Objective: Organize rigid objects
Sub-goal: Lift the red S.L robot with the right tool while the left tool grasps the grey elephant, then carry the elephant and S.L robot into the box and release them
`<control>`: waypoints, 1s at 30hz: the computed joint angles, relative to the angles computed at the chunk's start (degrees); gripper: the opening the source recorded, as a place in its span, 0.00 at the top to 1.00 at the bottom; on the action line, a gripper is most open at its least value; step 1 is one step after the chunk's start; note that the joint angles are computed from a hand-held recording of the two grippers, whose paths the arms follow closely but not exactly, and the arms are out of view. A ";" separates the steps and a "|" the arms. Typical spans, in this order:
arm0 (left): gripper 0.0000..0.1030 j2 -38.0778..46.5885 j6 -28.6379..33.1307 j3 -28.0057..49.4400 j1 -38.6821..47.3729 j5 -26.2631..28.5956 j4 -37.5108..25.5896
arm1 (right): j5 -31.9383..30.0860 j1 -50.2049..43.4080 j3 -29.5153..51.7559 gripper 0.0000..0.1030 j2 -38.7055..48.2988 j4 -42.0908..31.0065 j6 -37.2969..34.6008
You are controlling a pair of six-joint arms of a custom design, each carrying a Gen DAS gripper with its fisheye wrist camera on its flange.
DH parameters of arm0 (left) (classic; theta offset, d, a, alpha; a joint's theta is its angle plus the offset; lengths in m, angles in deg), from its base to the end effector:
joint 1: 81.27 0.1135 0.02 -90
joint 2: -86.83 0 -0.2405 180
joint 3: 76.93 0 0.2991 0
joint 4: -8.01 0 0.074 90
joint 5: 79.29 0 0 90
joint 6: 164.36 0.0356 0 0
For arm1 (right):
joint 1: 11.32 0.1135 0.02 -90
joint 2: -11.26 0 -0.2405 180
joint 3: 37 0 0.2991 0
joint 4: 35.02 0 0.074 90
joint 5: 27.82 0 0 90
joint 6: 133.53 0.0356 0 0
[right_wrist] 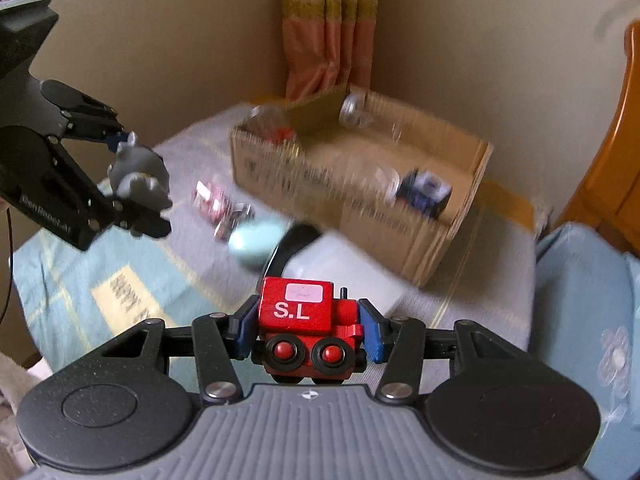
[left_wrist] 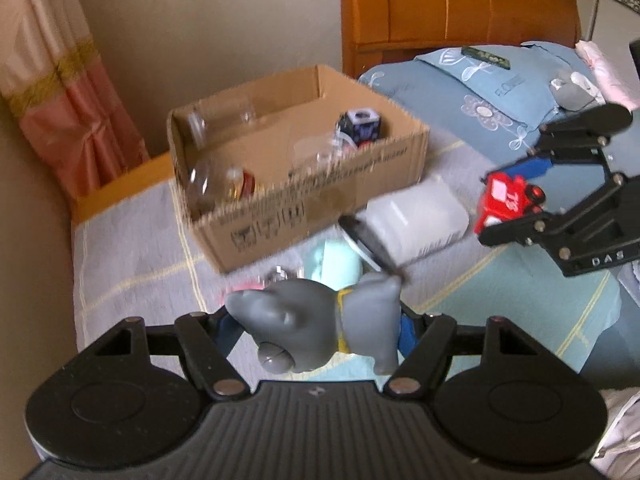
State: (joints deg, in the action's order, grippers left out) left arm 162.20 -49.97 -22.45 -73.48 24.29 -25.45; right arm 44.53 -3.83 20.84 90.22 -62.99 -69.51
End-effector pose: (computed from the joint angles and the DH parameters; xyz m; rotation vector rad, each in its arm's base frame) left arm 0.3003 0.0327 0.1513 0.4521 2.4410 -0.0627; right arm 0.3195 0.0529 0.1602 -0.8181 2.2417 0.2223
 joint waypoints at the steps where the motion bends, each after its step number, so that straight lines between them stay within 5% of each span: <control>1: 0.30 0.53 -0.14 1.15 -0.52 -0.32 -0.16 | -0.11 -0.05 0.93 0.46 0.04 0.00 -0.10; 19: 0.30 27.65 -8.36 33.04 -5.12 -6.60 0.05 | 0.33 -0.30 20.47 0.46 15.18 -1.33 5.57; 23: 0.22 31.85 -11.58 37.77 -5.09 -7.38 -0.41 | 0.68 -0.60 23.73 0.46 17.85 -2.05 6.27; 25: 0.12 31.74 -12.96 37.13 -4.82 -7.48 1.86 | 0.71 -0.63 24.69 0.46 18.67 -2.19 6.53; 30: 0.10 29.61 -13.04 34.54 -3.94 -7.04 3.40 | 1.03 -0.18 27.06 0.46 20.44 -2.83 6.75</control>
